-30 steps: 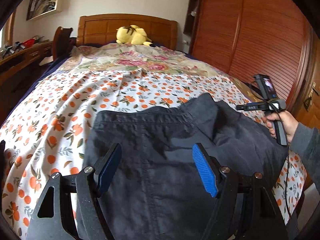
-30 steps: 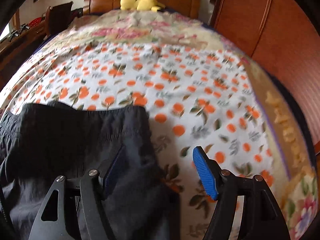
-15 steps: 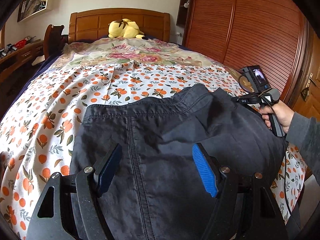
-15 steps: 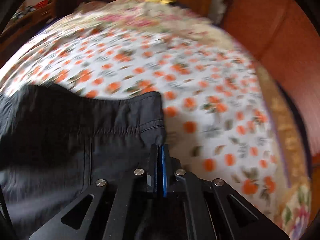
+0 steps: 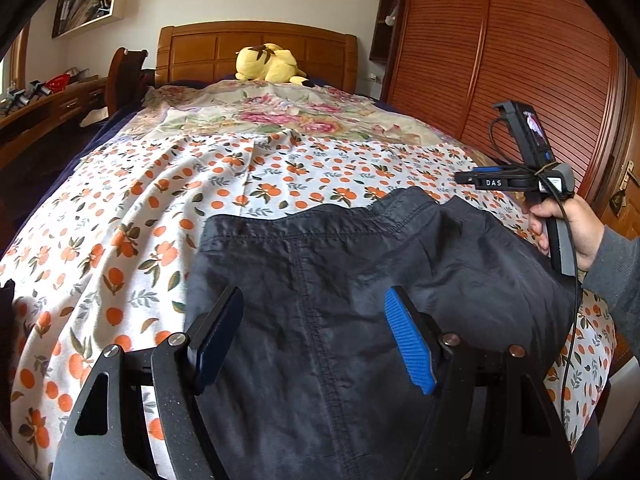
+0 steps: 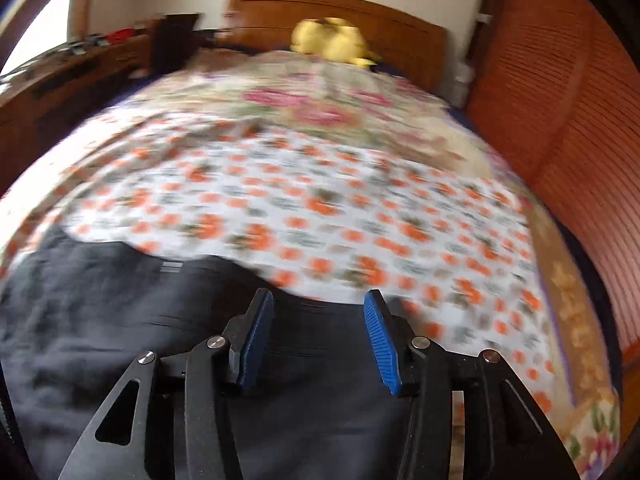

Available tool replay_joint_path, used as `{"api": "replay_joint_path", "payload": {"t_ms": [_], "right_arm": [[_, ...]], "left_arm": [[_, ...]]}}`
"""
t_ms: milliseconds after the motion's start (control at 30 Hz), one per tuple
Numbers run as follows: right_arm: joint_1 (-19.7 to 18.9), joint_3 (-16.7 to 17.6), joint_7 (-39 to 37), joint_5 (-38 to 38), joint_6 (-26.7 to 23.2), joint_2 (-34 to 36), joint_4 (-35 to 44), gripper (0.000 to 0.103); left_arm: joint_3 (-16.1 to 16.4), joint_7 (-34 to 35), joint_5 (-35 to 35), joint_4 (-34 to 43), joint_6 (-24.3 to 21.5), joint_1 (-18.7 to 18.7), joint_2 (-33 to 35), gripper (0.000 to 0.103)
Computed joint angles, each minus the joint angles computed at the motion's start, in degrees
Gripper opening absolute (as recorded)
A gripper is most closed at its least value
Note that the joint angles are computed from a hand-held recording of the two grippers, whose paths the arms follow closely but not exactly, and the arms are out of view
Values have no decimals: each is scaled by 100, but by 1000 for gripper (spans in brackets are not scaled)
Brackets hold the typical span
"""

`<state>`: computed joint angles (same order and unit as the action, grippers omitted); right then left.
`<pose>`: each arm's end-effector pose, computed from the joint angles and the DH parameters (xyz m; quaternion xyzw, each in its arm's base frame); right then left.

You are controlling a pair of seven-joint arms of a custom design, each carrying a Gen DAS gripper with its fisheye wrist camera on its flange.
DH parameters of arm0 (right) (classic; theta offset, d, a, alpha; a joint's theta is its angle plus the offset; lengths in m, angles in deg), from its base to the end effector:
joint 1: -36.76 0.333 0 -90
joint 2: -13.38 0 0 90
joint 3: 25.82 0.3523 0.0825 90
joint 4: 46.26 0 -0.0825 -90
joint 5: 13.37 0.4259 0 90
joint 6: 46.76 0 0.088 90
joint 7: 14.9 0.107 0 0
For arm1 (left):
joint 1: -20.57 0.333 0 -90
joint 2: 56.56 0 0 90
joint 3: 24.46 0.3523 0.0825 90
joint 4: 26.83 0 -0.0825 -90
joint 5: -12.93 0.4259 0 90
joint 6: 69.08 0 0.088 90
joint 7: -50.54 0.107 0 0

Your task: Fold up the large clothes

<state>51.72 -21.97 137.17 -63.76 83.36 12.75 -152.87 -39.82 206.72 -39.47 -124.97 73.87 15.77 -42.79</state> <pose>0.6095 0.1874 0.5953 -0.5348 0.7327 -0.3899 0.1586 0.6816 -0.2265 0.5300 -0.3046 0.8417 -0.4390 0.0778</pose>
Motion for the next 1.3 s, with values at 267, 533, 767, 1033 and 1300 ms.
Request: {"api": "replay_joint_path", "payload": {"t_ms": [267, 533, 767, 1033, 1300], "right_arm": [[213, -11, -1316, 1197, 832, 1080, 974, 49], [298, -194, -2689, 2483, 120, 2294, 2309, 49], [359, -330, -2927, 2680, 121, 2637, 2634, 31], [574, -478, -3258, 2417, 269, 2779, 2769, 1], [727, -678, -2482, 1774, 1034, 2612, 2543, 0]], "left_arm": [[31, -39, -29, 90, 69, 96, 59, 74], [25, 23, -94, 137, 26, 179, 88, 74], [42, -32, -89, 186, -18, 224, 126, 74], [44, -39, -103, 164, -21, 242, 103, 74], [38, 1, -77, 171, 22, 223, 107, 74]]}}
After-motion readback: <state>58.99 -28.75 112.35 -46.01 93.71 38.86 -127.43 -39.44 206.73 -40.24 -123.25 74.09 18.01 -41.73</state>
